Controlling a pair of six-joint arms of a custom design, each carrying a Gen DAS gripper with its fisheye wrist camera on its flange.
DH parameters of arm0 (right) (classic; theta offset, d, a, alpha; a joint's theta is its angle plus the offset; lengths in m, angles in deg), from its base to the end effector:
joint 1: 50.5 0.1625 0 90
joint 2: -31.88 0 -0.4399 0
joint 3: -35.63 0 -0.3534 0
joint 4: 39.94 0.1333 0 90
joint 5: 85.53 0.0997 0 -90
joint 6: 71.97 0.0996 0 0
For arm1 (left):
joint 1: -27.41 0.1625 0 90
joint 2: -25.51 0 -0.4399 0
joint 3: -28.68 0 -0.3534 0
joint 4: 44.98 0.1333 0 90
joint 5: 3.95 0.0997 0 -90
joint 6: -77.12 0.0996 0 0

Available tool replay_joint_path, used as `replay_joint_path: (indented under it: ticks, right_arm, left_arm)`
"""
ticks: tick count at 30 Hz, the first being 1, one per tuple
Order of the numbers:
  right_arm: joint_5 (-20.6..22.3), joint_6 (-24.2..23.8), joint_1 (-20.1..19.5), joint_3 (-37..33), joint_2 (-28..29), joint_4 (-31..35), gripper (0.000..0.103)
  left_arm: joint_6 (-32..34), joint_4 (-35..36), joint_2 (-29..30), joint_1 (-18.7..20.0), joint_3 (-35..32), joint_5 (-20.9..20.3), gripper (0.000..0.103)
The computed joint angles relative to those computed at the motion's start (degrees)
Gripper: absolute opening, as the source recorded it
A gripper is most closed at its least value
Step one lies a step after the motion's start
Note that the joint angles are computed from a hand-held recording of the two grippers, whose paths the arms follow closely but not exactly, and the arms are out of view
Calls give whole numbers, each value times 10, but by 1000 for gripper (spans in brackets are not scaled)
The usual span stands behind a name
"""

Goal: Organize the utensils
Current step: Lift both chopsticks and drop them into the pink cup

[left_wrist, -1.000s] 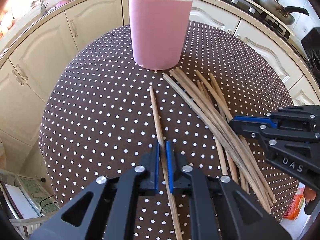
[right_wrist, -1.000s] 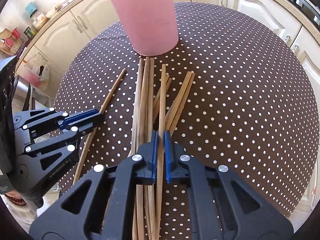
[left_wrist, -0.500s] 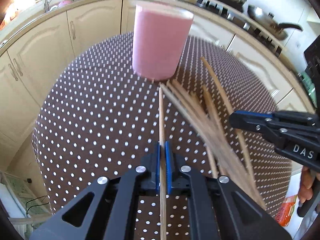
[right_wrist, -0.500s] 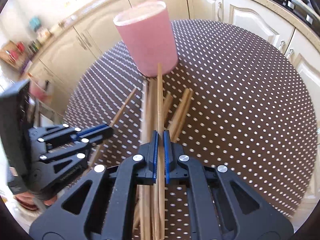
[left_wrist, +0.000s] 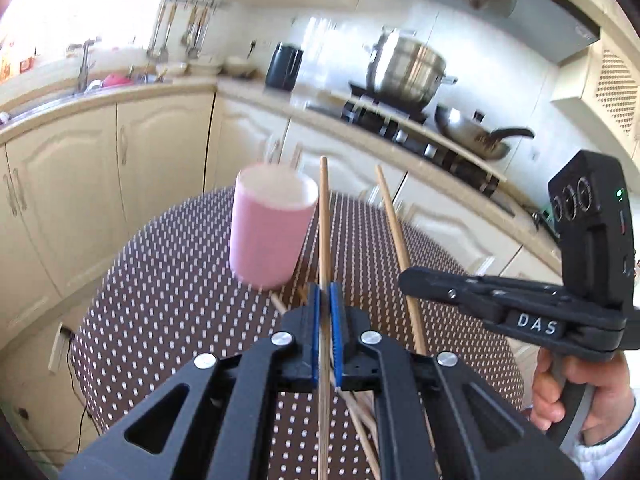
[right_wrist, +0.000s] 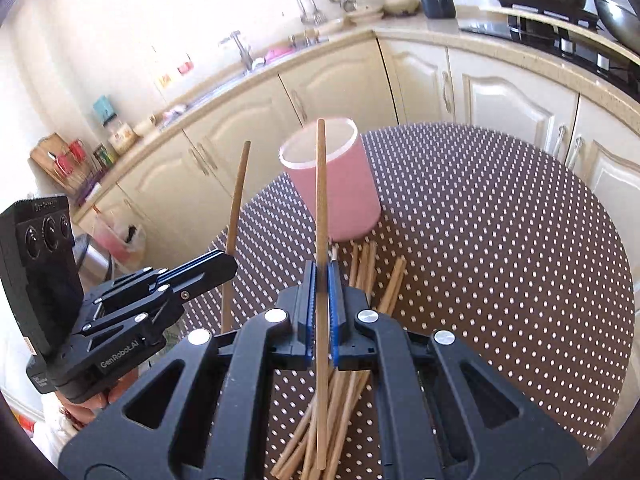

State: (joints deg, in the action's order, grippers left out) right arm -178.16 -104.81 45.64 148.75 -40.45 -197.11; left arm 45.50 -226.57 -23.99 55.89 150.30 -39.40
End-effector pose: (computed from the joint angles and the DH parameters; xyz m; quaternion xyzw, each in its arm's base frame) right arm 0.1852 -0.5178 0.3059 0.3198 -0.9193 0.2168 0.0744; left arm -0.3438 -0.4305 0.1394 0.1511 0.8664 -0.4313 0.2014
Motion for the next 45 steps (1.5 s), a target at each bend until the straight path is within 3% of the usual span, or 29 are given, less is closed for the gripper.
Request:
replay_joint_path:
  ticks: [5, 10, 16, 19, 26, 33, 45]
  right_arm:
    - [34, -6, 12, -2, -2, -54, 6]
    - [69, -6, 23, -15, 27, -130, 6]
    - [107, -8, 40, -60, 86, -230, 6]
    - [136, 6, 39, -97, 117, -249, 6]
    - [178, 16, 35, -154, 171, -294, 6]
    - [184, 2, 25, -173, 194, -291, 6]
    - [156, -41, 12, -85, 159, -314, 6]
  left_arm:
    - [87, -94, 16, -1, -25, 24, 5]
    - [222, -205, 45, 10, -79, 26, 6]
    - [416, -350, 96, 34, -185, 13, 6]
    - [518, -416, 127, 46, -248, 6, 6]
    - [632, -482, 170, 74, -341, -34, 6]
    - [616, -475, 179, 96, -340, -46, 6]
    - [537, -451, 156, 86, -234, 8, 6]
